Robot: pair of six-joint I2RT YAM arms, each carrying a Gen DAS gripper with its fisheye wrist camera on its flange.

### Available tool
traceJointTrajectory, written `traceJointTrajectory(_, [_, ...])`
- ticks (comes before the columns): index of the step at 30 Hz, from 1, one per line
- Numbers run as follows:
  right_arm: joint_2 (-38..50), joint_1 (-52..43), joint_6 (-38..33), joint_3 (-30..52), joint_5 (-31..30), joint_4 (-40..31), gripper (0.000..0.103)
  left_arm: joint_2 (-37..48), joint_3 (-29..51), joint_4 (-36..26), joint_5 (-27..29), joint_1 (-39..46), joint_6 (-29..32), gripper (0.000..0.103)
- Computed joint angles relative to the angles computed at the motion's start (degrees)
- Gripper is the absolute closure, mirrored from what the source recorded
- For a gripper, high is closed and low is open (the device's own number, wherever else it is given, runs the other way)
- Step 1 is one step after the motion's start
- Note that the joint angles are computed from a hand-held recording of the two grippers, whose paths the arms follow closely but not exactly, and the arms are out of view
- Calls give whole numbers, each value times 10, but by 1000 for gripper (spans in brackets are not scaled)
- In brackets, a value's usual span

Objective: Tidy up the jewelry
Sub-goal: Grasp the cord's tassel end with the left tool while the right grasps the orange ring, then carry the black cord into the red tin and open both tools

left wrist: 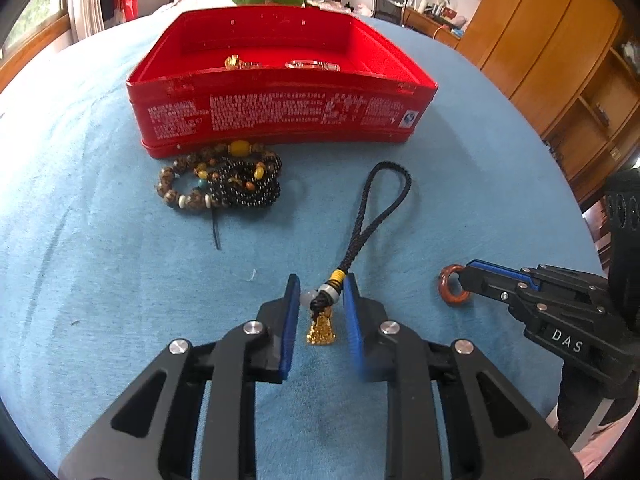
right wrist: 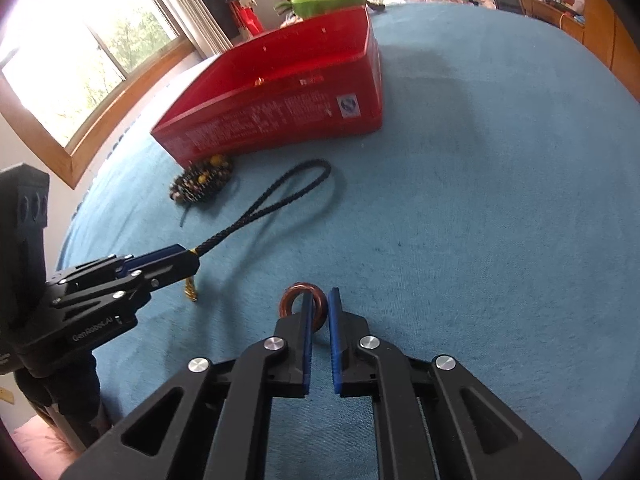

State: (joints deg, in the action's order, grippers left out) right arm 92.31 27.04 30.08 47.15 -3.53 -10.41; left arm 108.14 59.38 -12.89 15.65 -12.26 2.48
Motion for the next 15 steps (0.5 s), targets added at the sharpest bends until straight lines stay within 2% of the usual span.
traceJointTrajectory(9, [-33, -10, -4, 11, -8, -9, 96, -48, -9, -6, 24, 25, 8, 83])
traceJointTrajectory(15, [-40, -16, -16, 51, 0, -31, 96, -82, 5, -17, 30, 28, 9, 84])
